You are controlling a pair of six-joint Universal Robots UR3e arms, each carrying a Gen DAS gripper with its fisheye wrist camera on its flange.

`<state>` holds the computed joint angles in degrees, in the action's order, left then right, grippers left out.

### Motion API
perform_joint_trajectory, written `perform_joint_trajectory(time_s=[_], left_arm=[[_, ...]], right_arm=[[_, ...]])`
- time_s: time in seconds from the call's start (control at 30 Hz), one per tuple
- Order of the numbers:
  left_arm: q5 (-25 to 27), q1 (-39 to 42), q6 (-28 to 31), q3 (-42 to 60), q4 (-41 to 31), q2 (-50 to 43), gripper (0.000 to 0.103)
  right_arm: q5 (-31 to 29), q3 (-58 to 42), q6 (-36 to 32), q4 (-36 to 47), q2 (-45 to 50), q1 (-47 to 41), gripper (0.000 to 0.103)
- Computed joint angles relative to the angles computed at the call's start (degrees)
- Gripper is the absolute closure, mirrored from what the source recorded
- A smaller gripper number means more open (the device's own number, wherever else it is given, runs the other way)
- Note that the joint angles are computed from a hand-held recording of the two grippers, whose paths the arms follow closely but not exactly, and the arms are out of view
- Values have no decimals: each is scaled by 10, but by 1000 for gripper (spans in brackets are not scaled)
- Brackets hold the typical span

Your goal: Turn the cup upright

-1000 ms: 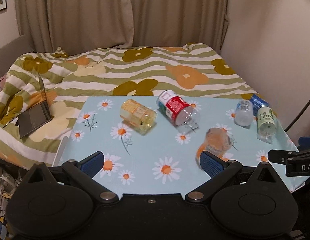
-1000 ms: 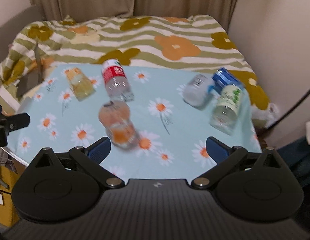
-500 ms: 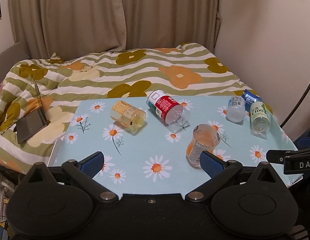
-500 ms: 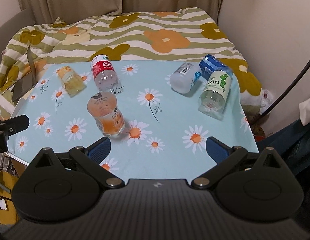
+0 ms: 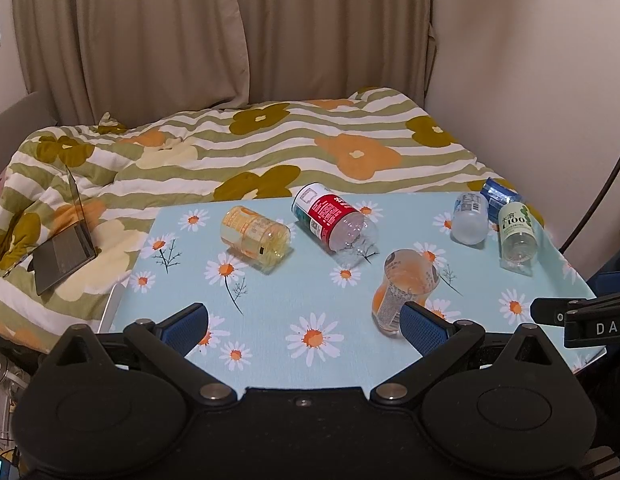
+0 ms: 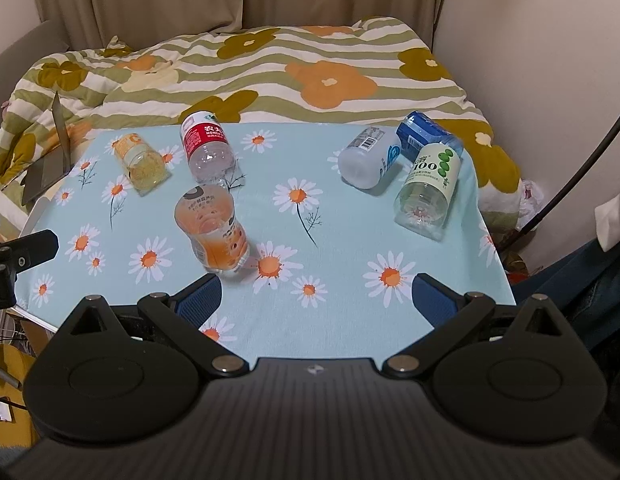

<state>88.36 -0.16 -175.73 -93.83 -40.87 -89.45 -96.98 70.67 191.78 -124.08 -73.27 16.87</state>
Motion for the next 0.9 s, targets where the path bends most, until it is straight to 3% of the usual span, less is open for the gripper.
perform_joint_trajectory(time_s=[0.9], left_arm=[[-10,16,8,-15,7,11,0]], right_arm=[[-6,-10,4,6,8,8,0]])
